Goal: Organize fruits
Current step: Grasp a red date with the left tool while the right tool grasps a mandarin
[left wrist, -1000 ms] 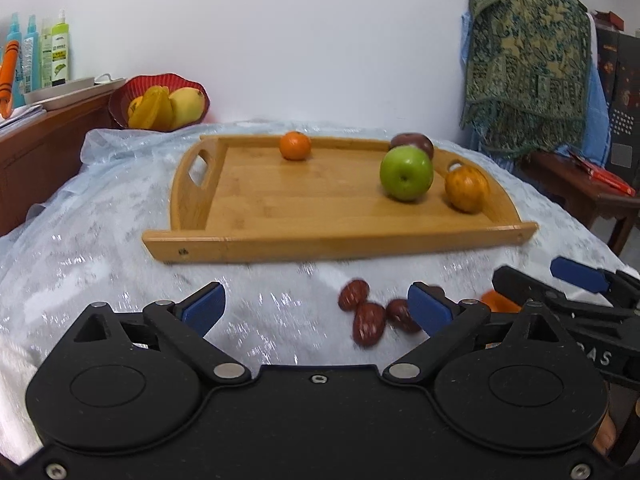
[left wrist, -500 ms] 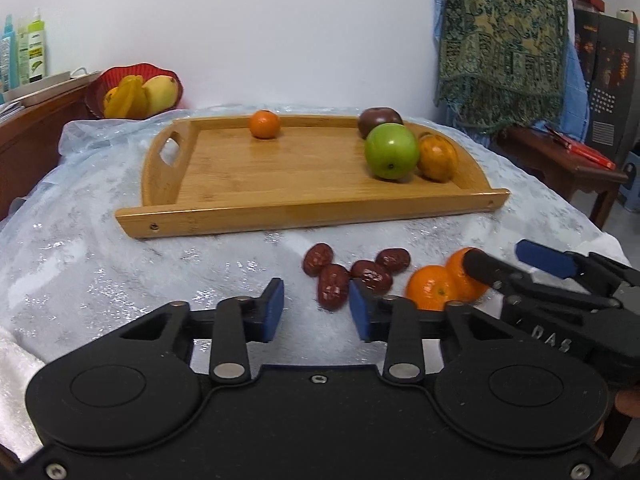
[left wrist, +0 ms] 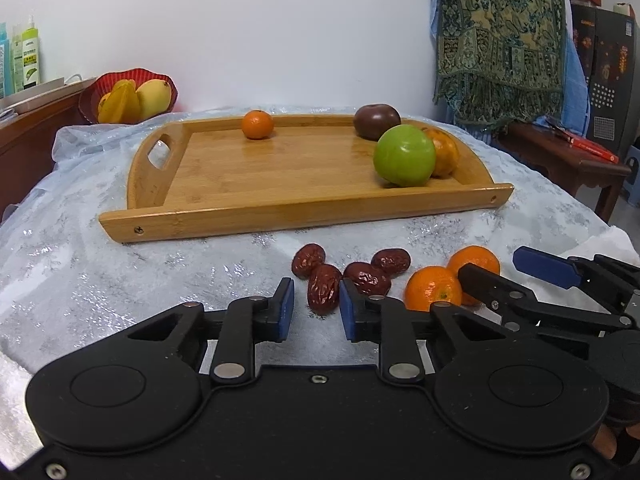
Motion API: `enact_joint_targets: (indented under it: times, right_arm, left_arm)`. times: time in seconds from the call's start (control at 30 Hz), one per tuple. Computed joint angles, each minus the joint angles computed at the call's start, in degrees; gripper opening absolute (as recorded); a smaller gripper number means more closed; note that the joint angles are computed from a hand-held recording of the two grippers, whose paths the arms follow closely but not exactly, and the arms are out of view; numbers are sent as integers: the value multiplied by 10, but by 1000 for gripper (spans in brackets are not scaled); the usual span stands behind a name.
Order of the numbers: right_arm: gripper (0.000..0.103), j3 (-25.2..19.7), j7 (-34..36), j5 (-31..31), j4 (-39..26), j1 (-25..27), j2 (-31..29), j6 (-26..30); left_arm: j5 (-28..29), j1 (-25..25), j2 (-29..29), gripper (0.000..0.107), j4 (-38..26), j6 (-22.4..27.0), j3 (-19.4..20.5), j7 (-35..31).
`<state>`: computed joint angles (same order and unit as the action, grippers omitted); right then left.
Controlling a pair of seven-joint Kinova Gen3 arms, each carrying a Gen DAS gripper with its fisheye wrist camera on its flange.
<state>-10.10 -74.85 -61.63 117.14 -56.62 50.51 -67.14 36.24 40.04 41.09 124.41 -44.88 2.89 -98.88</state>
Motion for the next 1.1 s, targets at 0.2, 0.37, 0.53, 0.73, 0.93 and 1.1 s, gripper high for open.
enact_joint_targets:
  times: [0.2, 0.37, 0.53, 0.73, 0.93, 1.1]
  right_arm:
    - [60, 0, 1, 13, -5, 4, 4, 0]
    - [60, -5, -71, 73, 14, 32, -2, 18]
    - [60, 7, -72, 85, 7, 31, -2, 46]
    - [58, 17, -44, 62, -11, 15, 5, 54]
    - [58, 17, -27, 49, -19, 11, 8, 54]
    - [58, 15, -21, 45, -21, 11, 9, 51]
  left_arm:
    - [5, 1, 10, 23, -14, 8, -1, -1]
    - [4, 1, 15, 23, -19, 5, -1, 1]
    - [5, 5, 21, 23, -20, -2, -2, -1]
    - [4, 4, 29, 20, -17, -23, 2, 9]
    - [10, 9, 35, 20, -18, -33, 1, 3]
    - [14, 9, 37, 23, -19, -37, 2, 0]
